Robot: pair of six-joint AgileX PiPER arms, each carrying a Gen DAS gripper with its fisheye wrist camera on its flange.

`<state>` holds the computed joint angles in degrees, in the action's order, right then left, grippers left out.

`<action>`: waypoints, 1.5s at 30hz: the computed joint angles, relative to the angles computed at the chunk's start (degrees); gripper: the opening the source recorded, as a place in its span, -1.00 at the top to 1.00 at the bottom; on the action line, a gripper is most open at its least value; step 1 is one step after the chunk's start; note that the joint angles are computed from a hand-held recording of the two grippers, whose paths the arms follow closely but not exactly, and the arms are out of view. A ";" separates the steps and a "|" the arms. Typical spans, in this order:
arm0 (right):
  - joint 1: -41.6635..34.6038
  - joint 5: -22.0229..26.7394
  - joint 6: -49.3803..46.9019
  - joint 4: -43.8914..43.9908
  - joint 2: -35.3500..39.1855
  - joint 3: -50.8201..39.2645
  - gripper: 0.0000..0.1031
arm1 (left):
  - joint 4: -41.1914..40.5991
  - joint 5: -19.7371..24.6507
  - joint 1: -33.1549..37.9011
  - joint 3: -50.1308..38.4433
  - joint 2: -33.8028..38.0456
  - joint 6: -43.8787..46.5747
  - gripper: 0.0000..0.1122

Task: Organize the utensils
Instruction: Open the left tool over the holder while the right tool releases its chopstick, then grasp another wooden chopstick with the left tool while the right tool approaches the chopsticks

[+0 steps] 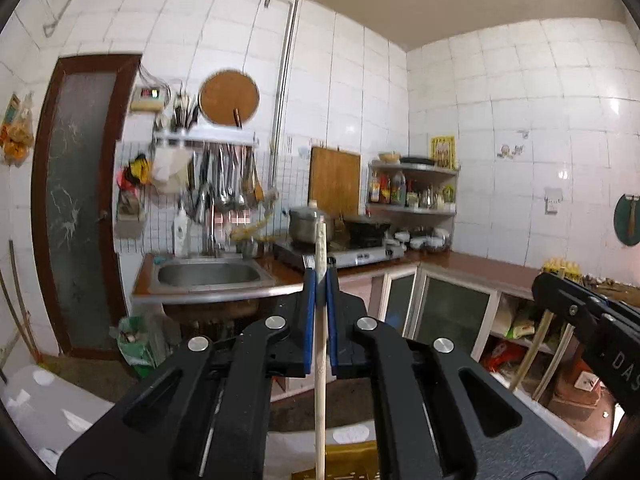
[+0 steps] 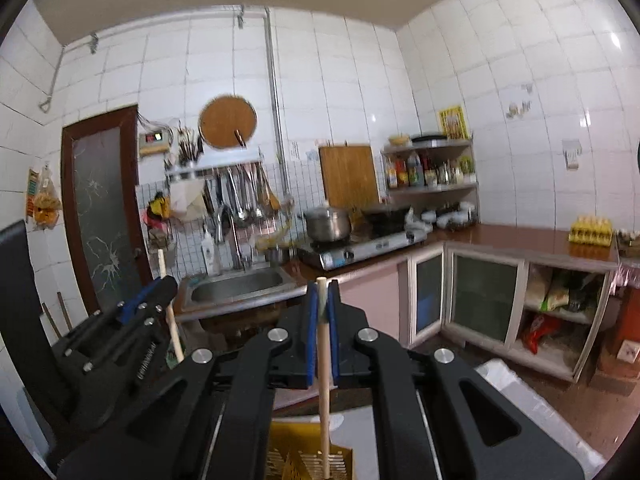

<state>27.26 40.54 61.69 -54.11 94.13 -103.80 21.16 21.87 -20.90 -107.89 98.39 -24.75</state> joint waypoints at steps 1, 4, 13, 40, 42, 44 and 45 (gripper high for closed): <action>-0.40 -0.75 0.97 -0.46 0.09 1.42 0.89 | -0.90 -0.28 0.19 0.66 0.67 0.36 0.93; -1.54 -2.99 3.68 -1.59 -0.20 7.11 0.89 | 1.07 -0.96 0.26 3.34 2.50 -0.97 0.93; -3.60 -4.34 2.41 1.58 -0.68 13.30 0.89 | 5.63 -1.64 2.25 10.11 2.51 -5.02 0.78; 12.00 12.04 21.60 -5.79 -18.73 44.66 -0.34 | -13.12 12.03 12.02 40.21 -26.85 16.23 -0.75; 12.76 11.90 22.65 -4.95 -18.23 46.90 -0.34 | -13.62 12.65 12.55 43.25 -27.65 14.88 -0.75; 13.08 11.51 23.18 -2.99 -17.29 48.53 -0.34 | -13.59 14.26 12.55 44.62 -27.39 14.81 -0.75; 13.05 10.96 23.34 -1.99 -16.94 49.29 -0.34 | -13.20 14.79 12.47 45.81 -27.37 14.77 -0.75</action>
